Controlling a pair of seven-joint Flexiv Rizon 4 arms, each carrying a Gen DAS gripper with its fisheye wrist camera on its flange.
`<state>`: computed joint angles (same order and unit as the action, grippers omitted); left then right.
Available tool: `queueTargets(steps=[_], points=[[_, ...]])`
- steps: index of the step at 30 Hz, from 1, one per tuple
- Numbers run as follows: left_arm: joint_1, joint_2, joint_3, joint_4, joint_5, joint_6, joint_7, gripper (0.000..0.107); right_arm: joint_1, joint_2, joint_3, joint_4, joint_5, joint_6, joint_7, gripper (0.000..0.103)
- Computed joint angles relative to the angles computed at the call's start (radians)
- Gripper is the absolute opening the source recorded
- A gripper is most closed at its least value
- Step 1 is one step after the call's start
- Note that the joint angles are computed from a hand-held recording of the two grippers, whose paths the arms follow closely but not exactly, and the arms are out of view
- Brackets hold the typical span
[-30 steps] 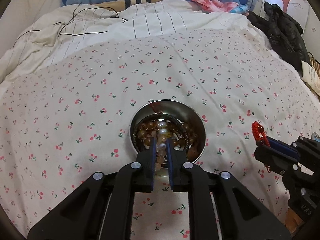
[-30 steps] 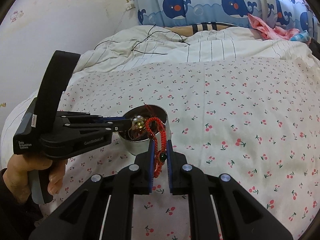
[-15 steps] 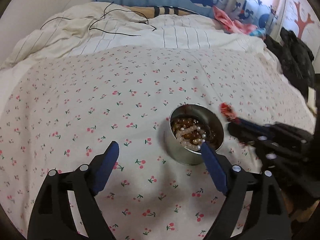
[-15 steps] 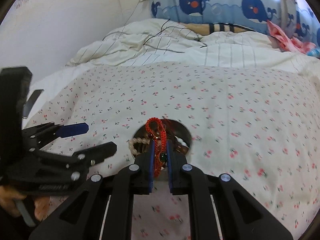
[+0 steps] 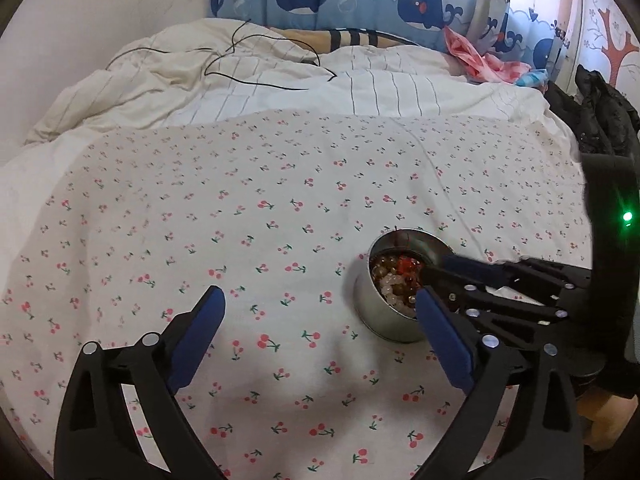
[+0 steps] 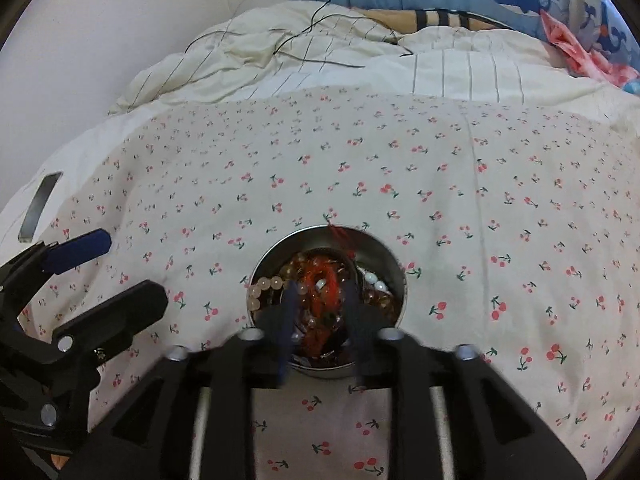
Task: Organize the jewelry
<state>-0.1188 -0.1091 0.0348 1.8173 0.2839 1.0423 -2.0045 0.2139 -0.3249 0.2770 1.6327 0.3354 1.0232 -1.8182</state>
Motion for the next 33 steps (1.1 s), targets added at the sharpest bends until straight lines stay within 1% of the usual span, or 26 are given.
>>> queueTargets(steps=[3, 5, 9, 10, 11, 13, 15, 17, 20, 21, 24, 30, 33], points=[[-0.001, 0.004, 0.000, -0.001, 0.009, -0.003, -0.002, 0.092, -0.018, 0.028, 0.007, 0.023, 0.036, 0.031, -0.021, 0.036], [0.000, 0.007, -0.003, 0.005, -0.004, 0.009, 0.005, 0.093, -0.020, 0.071, -0.001, 0.074, 0.044, 0.097, -0.014, 0.049], [-0.008, 0.014, -0.007, 0.009, 0.014, 0.019, -0.004, 0.095, -0.013, 0.152, -0.025, 0.186, 0.012, 0.201, 0.030, 0.061], [-0.013, 0.015, -0.008, 0.005, 0.033, 0.015, -0.014, 0.095, -0.002, 0.176, -0.039, 0.231, -0.024, 0.240, 0.064, 0.069], [-0.019, 0.017, -0.007, 0.000, 0.062, 0.007, -0.032, 0.095, 0.006, 0.194, -0.048, 0.265, -0.055, 0.270, 0.095, 0.072], [-0.030, 0.029, -0.003, -0.002, 0.126, -0.011, -0.084, 0.095, 0.008, 0.223, -0.050, 0.314, -0.074, 0.298, 0.114, 0.072], [-0.038, 0.048, -0.004, 0.014, 0.185, -0.024, -0.147, 0.095, 0.019, 0.241, -0.057, 0.370, -0.112, 0.367, 0.152, 0.076], [-0.033, 0.054, -0.012, 0.025, 0.189, -0.028, -0.152, 0.095, 0.027, 0.244, -0.065, 0.405, -0.150, 0.421, 0.190, 0.077], [-0.030, 0.050, -0.020, 0.018, 0.213, -0.025, -0.174, 0.095, 0.025, 0.237, -0.064, 0.411, -0.172, 0.422, 0.200, 0.077], [-0.031, 0.051, -0.021, 0.021, 0.220, -0.014, -0.184, 0.095, 0.027, 0.238, -0.072, 0.427, -0.202, 0.442, 0.223, 0.077], [-0.028, 0.042, -0.027, 0.030, 0.201, 0.015, -0.169, 0.095, 0.019, 0.235, -0.068, 0.432, -0.217, 0.443, 0.230, 0.078], [-0.041, 0.016, -0.030, 0.027, 0.166, 0.010, -0.131, 0.095, 0.013, 0.234, -0.071, 0.443, -0.248, 0.443, 0.255, 0.079], [-0.052, 0.010, -0.026, 0.021, 0.178, 0.005, -0.134, 0.095, 0.014, 0.236, -0.077, 0.451, -0.273, 0.452, 0.278, 0.081]])
